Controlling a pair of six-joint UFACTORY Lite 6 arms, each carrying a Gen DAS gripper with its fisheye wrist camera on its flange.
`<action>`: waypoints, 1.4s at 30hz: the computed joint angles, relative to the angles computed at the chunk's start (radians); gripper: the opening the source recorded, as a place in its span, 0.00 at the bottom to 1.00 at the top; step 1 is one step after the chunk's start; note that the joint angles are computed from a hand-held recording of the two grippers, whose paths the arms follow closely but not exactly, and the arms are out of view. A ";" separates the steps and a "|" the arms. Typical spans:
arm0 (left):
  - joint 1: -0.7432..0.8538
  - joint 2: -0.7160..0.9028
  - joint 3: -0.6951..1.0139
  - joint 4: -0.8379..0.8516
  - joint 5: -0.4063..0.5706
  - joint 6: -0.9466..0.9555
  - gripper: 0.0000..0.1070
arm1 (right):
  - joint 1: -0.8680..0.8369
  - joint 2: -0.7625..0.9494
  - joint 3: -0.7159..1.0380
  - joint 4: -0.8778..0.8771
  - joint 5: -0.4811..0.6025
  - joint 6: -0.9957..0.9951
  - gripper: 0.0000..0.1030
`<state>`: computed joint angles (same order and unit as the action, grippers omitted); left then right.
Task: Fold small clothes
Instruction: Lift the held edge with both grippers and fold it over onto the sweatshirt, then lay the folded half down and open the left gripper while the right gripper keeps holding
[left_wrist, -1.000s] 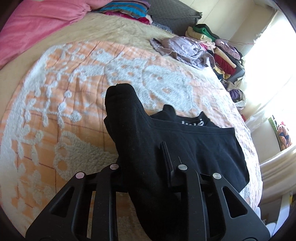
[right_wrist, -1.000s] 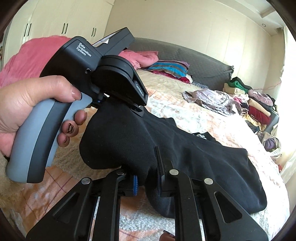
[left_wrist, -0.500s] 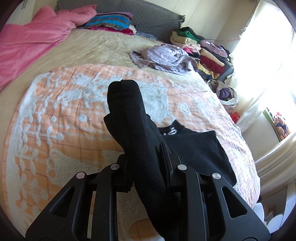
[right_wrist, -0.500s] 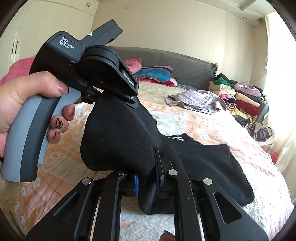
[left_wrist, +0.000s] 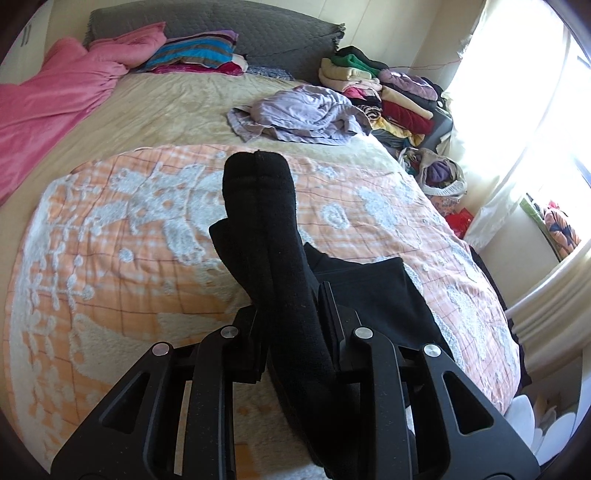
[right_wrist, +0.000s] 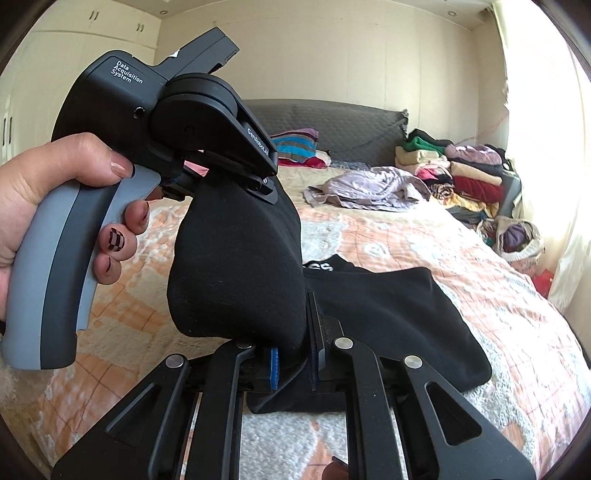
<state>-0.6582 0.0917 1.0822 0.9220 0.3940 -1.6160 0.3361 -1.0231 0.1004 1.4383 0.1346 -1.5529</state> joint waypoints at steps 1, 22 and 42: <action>-0.007 0.015 0.017 -0.003 0.006 0.001 0.16 | -0.036 -0.003 -0.002 0.003 0.030 -0.008 0.10; -0.088 0.398 0.498 -0.236 0.132 0.290 0.16 | -0.609 0.251 0.078 0.112 0.509 -0.286 0.09; -0.102 0.770 0.966 -0.451 0.246 0.520 0.21 | -0.837 0.601 0.215 0.069 0.680 -0.333 0.09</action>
